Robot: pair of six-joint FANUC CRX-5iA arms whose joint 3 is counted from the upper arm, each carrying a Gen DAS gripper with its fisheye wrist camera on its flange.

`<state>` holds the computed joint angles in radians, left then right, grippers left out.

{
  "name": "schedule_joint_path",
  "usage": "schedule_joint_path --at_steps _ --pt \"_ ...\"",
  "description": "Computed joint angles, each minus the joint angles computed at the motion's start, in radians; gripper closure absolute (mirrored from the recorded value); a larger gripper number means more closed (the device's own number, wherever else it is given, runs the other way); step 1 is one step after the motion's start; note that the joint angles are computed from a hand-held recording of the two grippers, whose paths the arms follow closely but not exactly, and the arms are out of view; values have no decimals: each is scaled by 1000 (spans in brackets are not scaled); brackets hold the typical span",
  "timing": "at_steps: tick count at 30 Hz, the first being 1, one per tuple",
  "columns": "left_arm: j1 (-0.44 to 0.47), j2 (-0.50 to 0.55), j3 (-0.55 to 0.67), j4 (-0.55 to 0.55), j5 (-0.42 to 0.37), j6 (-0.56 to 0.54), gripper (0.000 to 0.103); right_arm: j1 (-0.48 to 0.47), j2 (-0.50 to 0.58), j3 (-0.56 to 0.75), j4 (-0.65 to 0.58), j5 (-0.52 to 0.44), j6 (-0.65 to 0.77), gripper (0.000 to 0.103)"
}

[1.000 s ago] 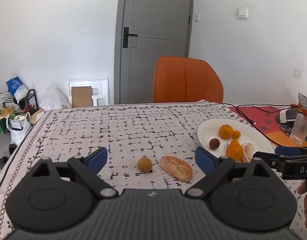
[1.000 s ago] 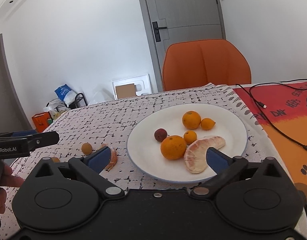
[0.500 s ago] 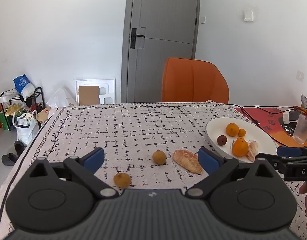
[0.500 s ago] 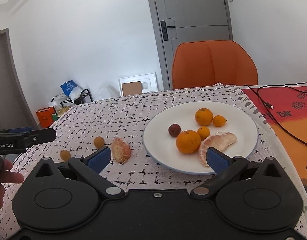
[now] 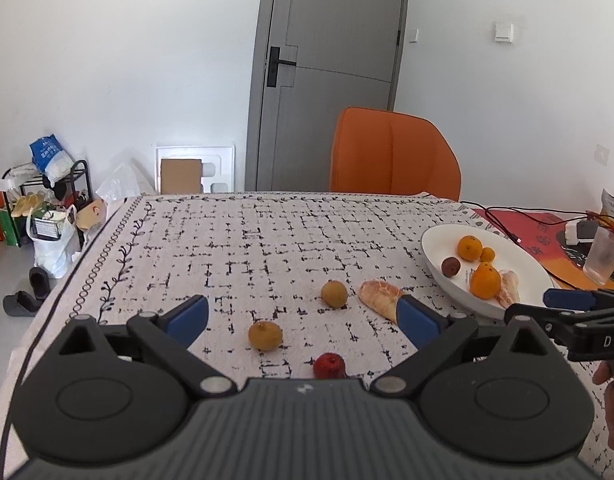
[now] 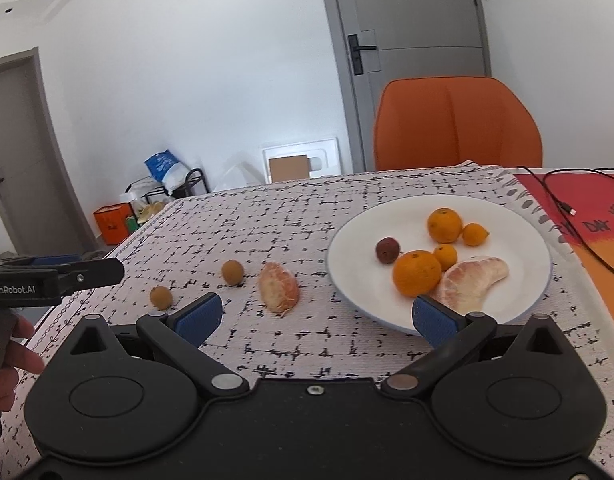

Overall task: Organize fruits
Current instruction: 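Withdraw both tools from the plate toward the remaining fruit on the tablecloth, then close the left gripper on a small red fruit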

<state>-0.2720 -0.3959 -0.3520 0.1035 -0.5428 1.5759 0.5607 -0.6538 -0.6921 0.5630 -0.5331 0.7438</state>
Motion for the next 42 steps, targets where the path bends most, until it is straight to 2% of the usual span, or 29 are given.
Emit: schedule_joint_path --at_steps 6,12,23,28,33,36,38,39,42 --pt "16 -5 -34 54 10 -46 6 16 13 14 -42 1 55 5" --pt "16 4 -49 72 17 -64 11 22 38 37 -95 -6 104 21" --pt "10 52 -47 107 6 -80 40 15 78 62 -151 -5 167 40" --pt "8 77 -44 128 0 -96 47 9 104 82 -186 -4 203 42" --pt "2 100 -38 139 1 -107 49 -2 131 105 -226 -3 240 42" --pt "3 117 -36 162 -4 -129 59 -10 145 116 -245 0 262 42" --pt "5 130 -33 179 -12 -143 77 -11 153 120 -247 2 265 42" --pt "7 137 -32 194 -18 -155 81 -11 158 121 -245 3 265 42" --pt "8 133 -39 210 -1 -174 81 -9 172 127 -241 5 270 43"
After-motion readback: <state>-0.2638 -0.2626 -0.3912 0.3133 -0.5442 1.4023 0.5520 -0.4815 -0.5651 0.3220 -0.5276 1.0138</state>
